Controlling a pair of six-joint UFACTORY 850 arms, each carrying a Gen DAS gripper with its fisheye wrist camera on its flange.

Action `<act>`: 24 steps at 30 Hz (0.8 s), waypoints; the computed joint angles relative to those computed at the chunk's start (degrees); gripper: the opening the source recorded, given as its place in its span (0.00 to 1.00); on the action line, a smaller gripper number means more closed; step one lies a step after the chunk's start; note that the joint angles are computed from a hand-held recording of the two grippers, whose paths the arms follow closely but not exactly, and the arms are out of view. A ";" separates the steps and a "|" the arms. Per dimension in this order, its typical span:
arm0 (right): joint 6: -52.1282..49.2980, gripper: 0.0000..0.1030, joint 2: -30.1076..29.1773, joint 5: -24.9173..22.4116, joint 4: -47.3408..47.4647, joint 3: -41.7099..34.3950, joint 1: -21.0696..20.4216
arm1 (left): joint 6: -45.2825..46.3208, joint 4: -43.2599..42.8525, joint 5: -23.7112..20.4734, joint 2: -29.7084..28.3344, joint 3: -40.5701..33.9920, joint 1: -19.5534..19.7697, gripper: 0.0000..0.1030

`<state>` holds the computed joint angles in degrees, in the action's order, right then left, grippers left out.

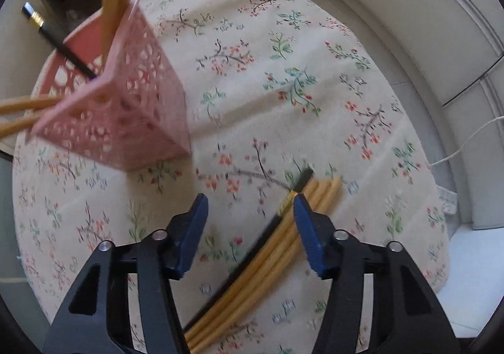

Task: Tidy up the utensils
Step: 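Grasp a chopstick from the bundle with the left tool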

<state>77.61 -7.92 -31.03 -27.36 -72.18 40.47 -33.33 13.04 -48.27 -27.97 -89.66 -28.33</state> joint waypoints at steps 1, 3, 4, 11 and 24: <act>-0.19 0.94 0.06 0.20 0.34 0.10 -0.14 | -0.05 0.30 -0.08 -0.36 -0.35 0.01 0.48; -1.07 0.94 0.18 0.96 1.83 0.35 -0.53 | 0.65 -0.46 -0.49 -1.11 -1.03 0.25 0.45; -2.00 0.94 0.16 1.30 3.07 0.41 -0.81 | 0.55 -0.26 -0.30 -1.28 -1.18 0.25 0.44; -4.22 0.94 0.57 2.43 7.71 1.15 -2.00 | 3.35 -3.46 -0.59 -1.75 -2.46 1.21 0.40; -3.26 0.94 0.10 1.12 6.56 0.64 -1.94 | 7.57 -6.81 -1.27 -1.16 -1.58 -0.16 0.41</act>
<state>74.35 -7.81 -29.91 -20.80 -71.54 38.53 -25.75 6.24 -49.54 -29.12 -91.24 -28.49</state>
